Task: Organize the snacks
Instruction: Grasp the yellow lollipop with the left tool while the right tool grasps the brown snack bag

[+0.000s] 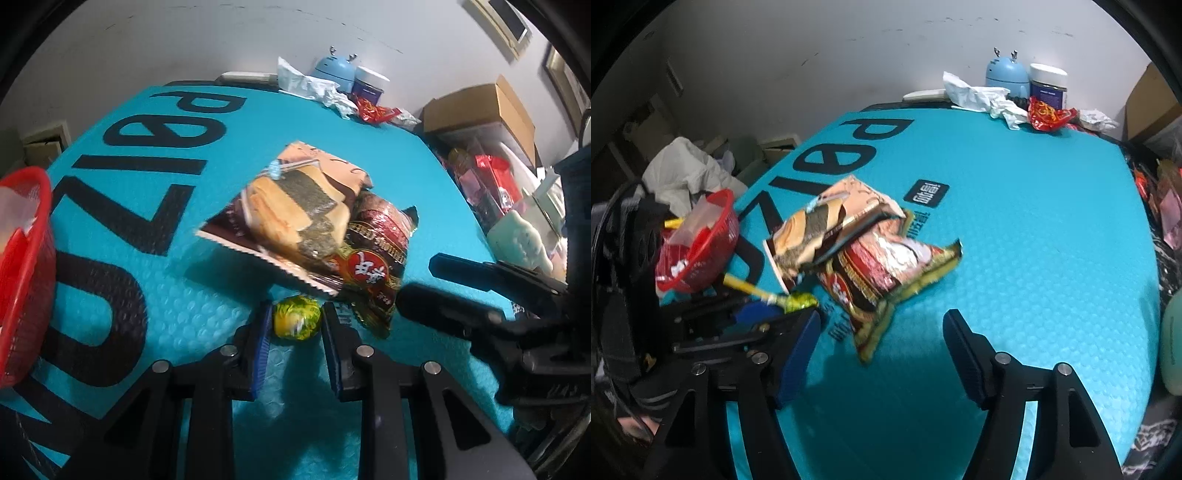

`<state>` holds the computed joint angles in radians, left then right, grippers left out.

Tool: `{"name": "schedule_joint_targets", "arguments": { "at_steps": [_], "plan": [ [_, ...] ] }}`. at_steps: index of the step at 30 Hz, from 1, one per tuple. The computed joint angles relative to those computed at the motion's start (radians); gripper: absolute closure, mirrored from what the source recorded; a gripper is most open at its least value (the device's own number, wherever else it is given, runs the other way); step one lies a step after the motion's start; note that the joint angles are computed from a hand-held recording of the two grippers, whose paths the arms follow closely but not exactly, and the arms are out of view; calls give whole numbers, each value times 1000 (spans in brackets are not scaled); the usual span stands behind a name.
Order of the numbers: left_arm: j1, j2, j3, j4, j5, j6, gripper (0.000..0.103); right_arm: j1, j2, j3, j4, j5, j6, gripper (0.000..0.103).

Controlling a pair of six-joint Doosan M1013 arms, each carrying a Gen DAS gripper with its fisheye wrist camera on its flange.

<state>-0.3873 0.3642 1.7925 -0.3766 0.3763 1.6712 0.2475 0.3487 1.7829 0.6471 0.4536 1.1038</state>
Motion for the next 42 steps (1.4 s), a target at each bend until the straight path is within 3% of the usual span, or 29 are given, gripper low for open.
{"name": "schedule_joint_targets", "arguments": {
  "at_steps": [6,11,12,15,20,31,42],
  "plan": [
    [14,-14,21,-17,-9,-16,77,-3,29,-40,62,17,21,29],
    [23,-20,28,18,-15,-64,77,10,63,-83,-52,21,144,30],
    [25,-21,30,17,-15,-66,77,9,65,-84,-53,21,142,32],
    [25,-24,34,25,-17,-75,77,1,67,-76,30,28,60,51],
    [21,-27,36,7,-11,-58,77,-4,51,-52,79,22,4,68],
    [-1,-68,68,-21,-21,-34,77,-24,1,19,225,39,-127,81],
    [-17,-118,110,19,-47,-94,77,-34,-60,95,262,55,-190,87]
  ]
}}
